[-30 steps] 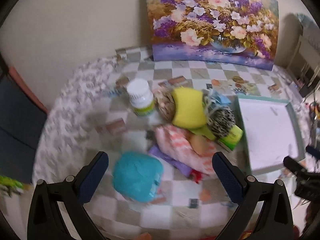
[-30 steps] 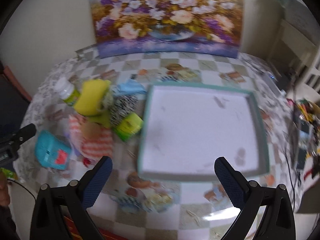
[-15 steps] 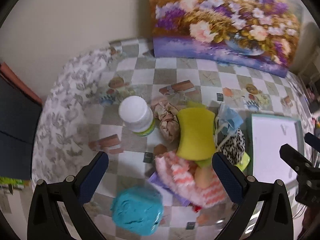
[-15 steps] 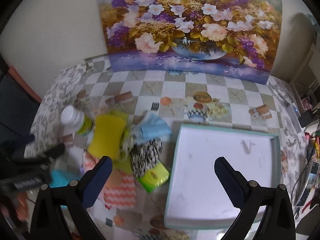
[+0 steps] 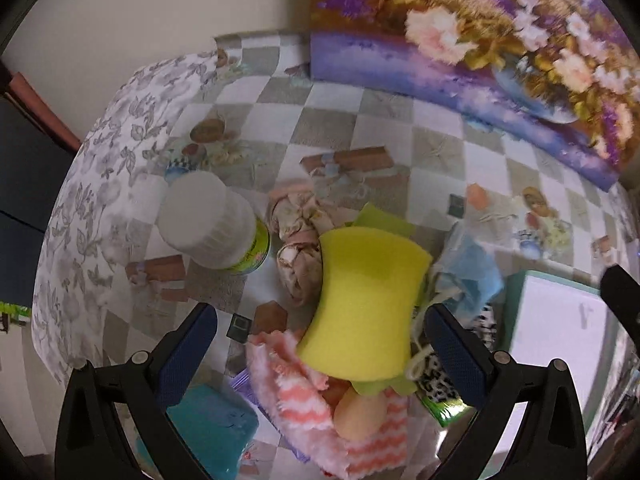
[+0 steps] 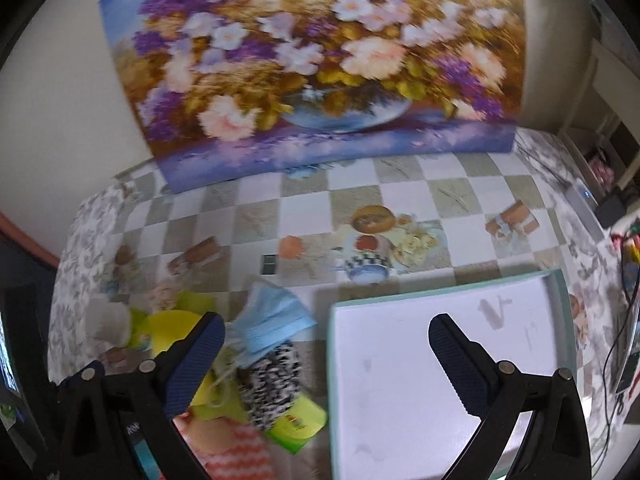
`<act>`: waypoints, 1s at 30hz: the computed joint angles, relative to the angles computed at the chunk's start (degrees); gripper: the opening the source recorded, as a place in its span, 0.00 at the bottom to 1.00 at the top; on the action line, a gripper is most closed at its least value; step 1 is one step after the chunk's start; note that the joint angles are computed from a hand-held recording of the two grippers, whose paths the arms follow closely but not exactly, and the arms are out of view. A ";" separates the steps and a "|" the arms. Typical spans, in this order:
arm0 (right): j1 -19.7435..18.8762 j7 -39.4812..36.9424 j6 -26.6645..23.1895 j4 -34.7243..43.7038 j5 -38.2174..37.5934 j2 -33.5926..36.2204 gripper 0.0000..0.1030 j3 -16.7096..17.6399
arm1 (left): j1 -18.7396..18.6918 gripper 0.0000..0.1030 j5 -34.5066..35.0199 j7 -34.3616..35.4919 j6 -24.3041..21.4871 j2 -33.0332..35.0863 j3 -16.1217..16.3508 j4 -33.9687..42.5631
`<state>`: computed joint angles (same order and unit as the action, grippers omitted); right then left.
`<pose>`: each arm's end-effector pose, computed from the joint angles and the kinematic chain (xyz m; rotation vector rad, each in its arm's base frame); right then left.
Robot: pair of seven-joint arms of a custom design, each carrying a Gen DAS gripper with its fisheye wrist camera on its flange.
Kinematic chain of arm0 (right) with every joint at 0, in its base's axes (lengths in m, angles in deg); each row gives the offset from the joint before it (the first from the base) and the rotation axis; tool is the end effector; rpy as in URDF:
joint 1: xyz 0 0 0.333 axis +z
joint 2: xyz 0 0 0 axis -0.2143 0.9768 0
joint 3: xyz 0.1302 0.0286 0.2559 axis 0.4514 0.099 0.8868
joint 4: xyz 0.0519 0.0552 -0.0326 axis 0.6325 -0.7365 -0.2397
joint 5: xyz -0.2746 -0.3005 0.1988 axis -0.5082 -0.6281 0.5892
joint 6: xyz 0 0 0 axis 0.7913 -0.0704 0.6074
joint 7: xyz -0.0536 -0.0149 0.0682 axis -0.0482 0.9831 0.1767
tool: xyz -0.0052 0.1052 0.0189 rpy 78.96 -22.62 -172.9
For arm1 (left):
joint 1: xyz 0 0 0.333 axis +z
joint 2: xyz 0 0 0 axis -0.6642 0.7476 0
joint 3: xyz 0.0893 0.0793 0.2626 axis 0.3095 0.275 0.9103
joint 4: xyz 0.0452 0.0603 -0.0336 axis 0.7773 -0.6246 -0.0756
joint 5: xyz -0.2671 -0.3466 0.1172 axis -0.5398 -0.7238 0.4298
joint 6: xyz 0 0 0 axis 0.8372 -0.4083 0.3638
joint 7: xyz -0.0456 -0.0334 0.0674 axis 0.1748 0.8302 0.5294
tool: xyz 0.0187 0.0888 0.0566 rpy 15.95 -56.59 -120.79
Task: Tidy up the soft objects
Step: 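Lower the left tool onto the yellow sponge while the right tool approaches the scrunchie, then grasp the yellow sponge with the left tool while the right tool grasps the leopard scrunchie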
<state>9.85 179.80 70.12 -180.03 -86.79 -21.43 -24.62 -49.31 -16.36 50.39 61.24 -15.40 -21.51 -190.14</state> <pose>0.6019 0.3196 0.4747 -1.5422 2.2660 -0.4247 0.6505 -0.2056 0.4427 -2.0590 2.0387 -0.2080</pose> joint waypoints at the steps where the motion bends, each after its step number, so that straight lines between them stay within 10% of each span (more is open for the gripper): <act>1: -0.21 0.38 0.48 -0.95 0.51 -0.22 1.00 -0.15 | -0.09 1.00 0.46 -0.45 -0.13 0.49 0.06 0.40; 13: -1.57 -2.52 4.99 -3.82 5.42 0.70 1.00 -0.30 | -1.10 0.99 2.83 -3.82 1.14 4.74 -0.30 3.41; 20: -1.76 -3.98 6.75 -3.77 7.55 1.37 1.00 -0.03 | 0.00 0.64 -1.51 -0.28 2.85 4.90 -1.11 2.11; 30: -1.25 -4.86 8.57 -4.87 8.92 0.72 1.00 0.47 | 1.36 0.63 -4.86 -1.48 4.50 1.18 -0.31 -1.43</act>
<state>8.60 174.94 78.69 -184.90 -77.87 -20.71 -24.15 -47.94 -21.22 48.91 65.74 -14.22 -21.82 -191.56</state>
